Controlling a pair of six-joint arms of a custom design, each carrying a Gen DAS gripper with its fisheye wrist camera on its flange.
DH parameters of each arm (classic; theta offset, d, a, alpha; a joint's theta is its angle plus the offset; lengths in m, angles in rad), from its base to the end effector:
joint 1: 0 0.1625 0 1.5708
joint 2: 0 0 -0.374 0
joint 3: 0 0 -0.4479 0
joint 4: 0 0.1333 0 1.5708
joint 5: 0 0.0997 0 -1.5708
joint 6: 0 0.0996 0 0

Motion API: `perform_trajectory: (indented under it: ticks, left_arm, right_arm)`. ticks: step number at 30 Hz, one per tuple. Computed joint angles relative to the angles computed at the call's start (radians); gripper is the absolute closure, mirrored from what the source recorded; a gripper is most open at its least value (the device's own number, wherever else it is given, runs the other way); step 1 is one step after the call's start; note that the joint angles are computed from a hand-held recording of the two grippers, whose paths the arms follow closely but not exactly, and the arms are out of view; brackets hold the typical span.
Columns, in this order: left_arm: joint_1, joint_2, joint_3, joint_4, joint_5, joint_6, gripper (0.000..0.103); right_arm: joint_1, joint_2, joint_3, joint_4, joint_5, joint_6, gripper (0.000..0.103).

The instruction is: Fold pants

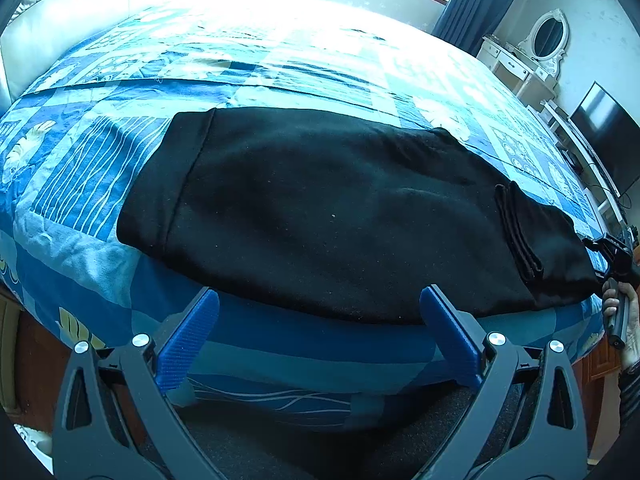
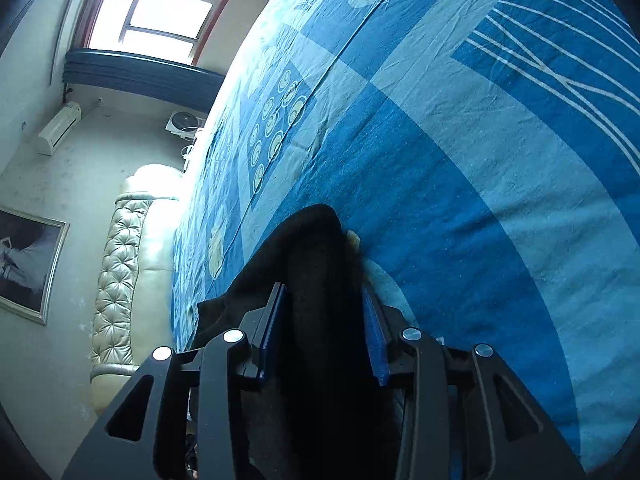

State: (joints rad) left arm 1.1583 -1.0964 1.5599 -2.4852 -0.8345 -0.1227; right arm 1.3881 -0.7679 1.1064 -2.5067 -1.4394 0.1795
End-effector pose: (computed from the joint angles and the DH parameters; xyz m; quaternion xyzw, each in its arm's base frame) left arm -0.0946 -0.7155 0.2720 0.0517 0.9115 -0.2939 0.2831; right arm -0.0068 -0.8423 0.2480 0.1528 0.9415 -0.2937 0.0623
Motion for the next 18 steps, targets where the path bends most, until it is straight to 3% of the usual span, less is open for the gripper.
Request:
perform_trajectory:
  ticks: [5, 9, 13, 18]
  left_arm:
    - [0.003, 0.003, -0.007, 0.015, -0.009, -0.017, 0.003]
    - [-0.002, 0.003, -0.003, 0.006, -0.002, -0.005, 0.003]
    - [-0.005, 0.003, 0.001, 0.002, 0.003, -0.001, 0.003]
    - [-0.008, 0.006, 0.002, -0.006, 0.012, 0.011, 0.003]
  right_arm:
    - [-0.023, -0.091, 0.165, -0.076, 0.069, 0.013, 0.061]
    - [-0.025, -0.099, 0.197, -0.102, 0.071, 0.009, 0.061]
    - [-0.011, -0.074, 0.165, -0.09, 0.017, 0.002, 0.064]
    - [0.001, -0.062, 0.151, -0.087, -0.055, -0.017, 0.075]
